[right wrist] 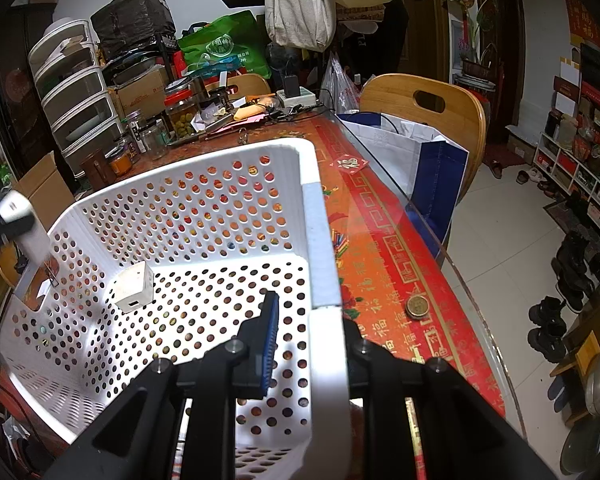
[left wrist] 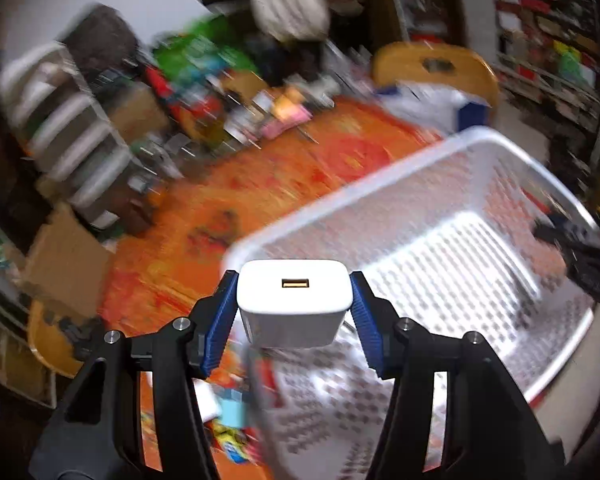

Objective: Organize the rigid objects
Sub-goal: 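Carry the cube charger into the basket and open the left tool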

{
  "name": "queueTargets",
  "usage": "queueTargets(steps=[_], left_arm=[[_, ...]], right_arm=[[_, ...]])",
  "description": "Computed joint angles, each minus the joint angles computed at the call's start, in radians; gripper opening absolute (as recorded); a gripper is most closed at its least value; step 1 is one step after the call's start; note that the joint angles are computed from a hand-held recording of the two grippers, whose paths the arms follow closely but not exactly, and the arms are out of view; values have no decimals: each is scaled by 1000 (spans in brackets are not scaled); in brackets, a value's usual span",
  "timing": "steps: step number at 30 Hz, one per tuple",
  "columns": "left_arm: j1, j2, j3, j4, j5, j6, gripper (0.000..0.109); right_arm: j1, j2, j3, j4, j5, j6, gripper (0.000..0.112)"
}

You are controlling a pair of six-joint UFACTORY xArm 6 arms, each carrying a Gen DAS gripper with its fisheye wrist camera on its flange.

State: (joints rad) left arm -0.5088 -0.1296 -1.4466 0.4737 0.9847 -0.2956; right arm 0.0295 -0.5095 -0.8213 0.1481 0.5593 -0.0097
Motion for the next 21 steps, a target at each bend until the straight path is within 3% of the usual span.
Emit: queueTargets(steps=[2, 9, 14, 21], left_arm=[[9, 62, -57, -116, 70, 82, 53], [23, 205, -173, -238, 247, 193, 52], [10, 177, -138, -204, 204, 173, 54], [-33, 43, 28, 36, 10, 32, 81]], right_arm=[[0, 0, 0, 0, 0, -1, 18], [-1, 0, 0, 1, 0, -2, 18], [1, 0, 2, -4, 0, 2, 18], [0, 3, 2, -9, -1, 2, 18]])
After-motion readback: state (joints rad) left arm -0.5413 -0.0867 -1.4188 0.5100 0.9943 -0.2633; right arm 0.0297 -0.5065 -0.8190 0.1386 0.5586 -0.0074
